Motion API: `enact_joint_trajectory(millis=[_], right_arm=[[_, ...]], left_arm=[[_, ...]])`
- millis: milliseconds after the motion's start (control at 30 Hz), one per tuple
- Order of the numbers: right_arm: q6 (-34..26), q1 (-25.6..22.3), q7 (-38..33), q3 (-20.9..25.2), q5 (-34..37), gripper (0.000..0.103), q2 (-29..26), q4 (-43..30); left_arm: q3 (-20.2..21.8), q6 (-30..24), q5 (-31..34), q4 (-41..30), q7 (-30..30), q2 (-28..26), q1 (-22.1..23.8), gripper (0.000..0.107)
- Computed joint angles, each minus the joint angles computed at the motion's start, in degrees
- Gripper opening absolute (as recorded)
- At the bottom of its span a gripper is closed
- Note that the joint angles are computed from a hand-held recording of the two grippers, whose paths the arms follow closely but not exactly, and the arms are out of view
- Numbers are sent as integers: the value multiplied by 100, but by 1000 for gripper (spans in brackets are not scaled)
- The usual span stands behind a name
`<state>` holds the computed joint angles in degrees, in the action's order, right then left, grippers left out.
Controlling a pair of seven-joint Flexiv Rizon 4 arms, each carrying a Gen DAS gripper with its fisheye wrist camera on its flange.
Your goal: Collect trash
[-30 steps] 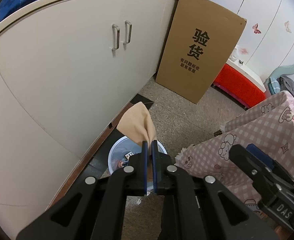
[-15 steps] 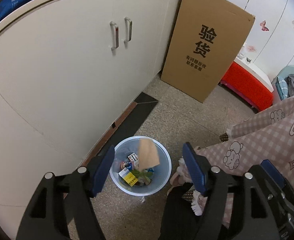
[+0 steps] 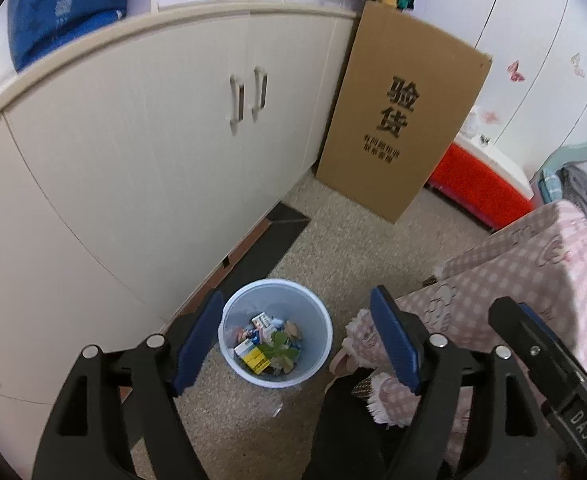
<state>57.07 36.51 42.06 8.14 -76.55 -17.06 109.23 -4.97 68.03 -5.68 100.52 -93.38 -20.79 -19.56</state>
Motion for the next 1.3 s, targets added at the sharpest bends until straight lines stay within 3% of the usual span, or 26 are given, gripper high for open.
enact_joint_trajectory(millis=[233, 367, 633, 867, 1033, 1133, 1300], right_arm=[[-350, -48, 294, 203, -404, 79, 671, 338], [-686, -187, 347, 451, -431, 79, 1161, 644], [-1652, -609, -7, 1132, 410, 81, 2674, 1703], [-2861, -971, -640, 1898, 2047, 81, 4457, 2716], [-3699, -1142, -1105, 2277, 3193, 81, 5623, 3166], [-4062, -1199, -1396, 2352, 3803, 81, 6267, 3418], [-4056, -1396, -1869, 2127, 4373, 81, 7051, 3879]], left_arm=[[-104, 434, -64, 326, -80, 578, -91, 76], [-41, 572, 298, 261, -396, 781, -359, 78], [-139, 458, 1109, -410, -973, 656, -1025, 79], [-279, 102, 1731, -1691, -1070, -130, -1937, 79], [-350, -341, 1841, -2924, -639, -992, -2634, 79], [-324, -666, 1829, -3658, -246, -1505, -3021, 79], [23, -1244, 1960, -5111, 199, -2451, -3649, 79]])
